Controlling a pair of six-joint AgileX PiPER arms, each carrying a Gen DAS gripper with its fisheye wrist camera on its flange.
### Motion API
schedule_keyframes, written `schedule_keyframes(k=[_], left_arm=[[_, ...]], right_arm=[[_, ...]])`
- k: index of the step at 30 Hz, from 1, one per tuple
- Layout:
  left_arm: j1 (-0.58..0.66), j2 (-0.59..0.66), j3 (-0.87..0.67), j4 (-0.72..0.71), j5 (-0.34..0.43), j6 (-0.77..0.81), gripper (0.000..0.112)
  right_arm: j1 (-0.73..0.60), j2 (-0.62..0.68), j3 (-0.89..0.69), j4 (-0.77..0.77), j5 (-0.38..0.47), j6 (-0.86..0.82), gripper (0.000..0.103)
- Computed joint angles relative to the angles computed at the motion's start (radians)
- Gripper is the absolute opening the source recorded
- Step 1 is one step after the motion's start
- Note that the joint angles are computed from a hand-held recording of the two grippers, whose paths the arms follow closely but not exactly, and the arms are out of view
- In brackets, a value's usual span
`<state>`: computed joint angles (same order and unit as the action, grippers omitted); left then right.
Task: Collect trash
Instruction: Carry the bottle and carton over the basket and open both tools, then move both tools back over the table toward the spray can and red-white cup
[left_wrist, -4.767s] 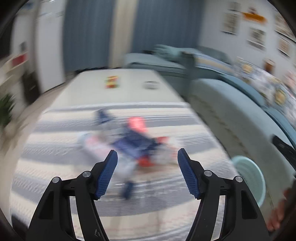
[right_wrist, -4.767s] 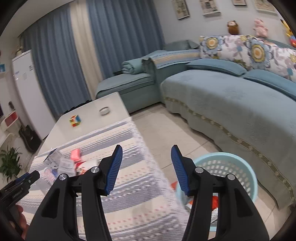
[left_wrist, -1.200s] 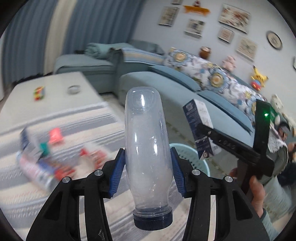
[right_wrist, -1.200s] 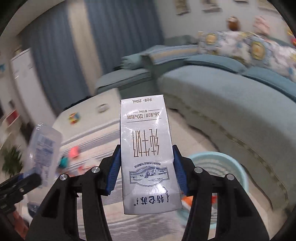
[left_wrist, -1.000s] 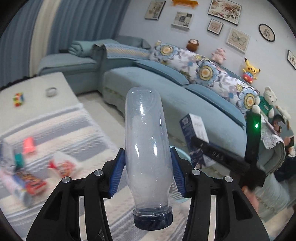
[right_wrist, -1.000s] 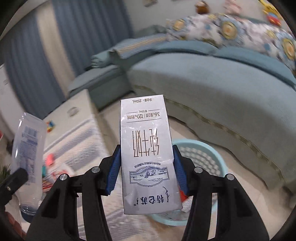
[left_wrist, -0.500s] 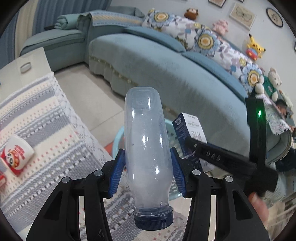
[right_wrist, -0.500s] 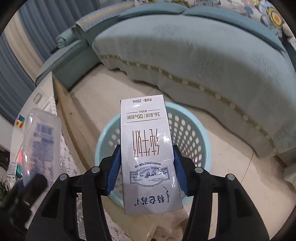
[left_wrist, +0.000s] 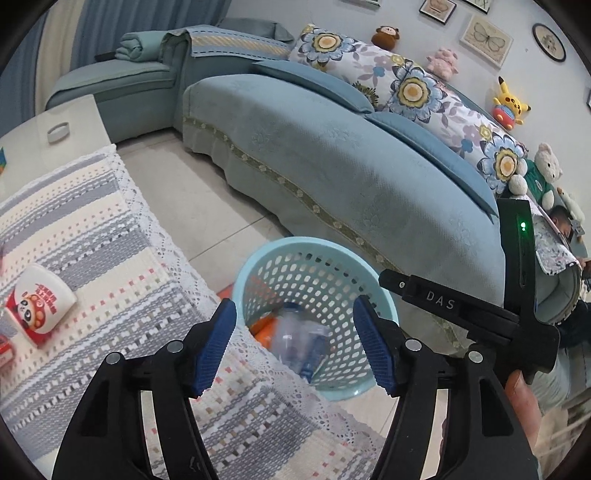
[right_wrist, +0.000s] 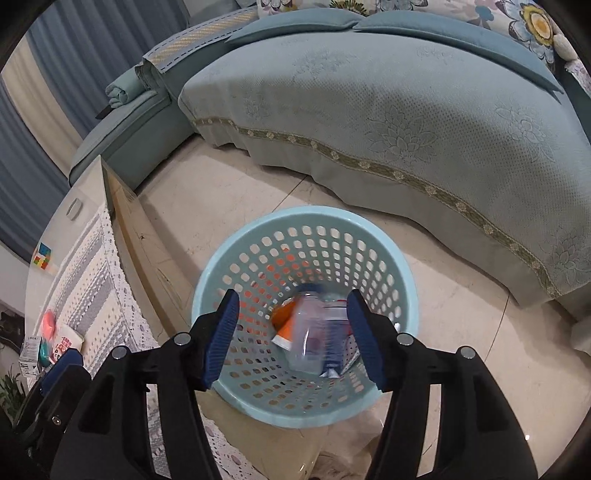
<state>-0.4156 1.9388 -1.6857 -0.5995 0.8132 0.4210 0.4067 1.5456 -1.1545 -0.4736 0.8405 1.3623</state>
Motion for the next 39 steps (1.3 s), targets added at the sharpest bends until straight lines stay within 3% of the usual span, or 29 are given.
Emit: schedule_keyframes(k=[13, 19, 25, 31, 39], left_arm=[[0.119, -0.113, 0.046, -0.089, 0.011, 0.044, 0.063], [0.262, -0.247, 0.156, -0.088, -0.031, 0.063, 0.063], [0.449, -0.316, 0.237, -0.062, -0.096, 0.054, 0.064], [0.605, -0.281, 0.221, 0.045, -0.13, -0.047, 0.064], [0.689, -0.09, 0.074, 0.218, -0.044, -0.272, 0.064]], right_arm=[[0.161, 0.014, -0.117, -0.207, 0.019, 0.126, 0.057], [0.254, 0.074, -0.222, -0.298, 0.018, 0.139, 0.057], [0.357, 0.21, -0.413, -0.372, 0.109, 0.085, 0.057], [0.401, 0.359, -0.621, -0.335, 0.109, -0.017, 0.057], [0.416, 0.631, -1.014, -0.168, 0.163, -0.22, 0.057]])
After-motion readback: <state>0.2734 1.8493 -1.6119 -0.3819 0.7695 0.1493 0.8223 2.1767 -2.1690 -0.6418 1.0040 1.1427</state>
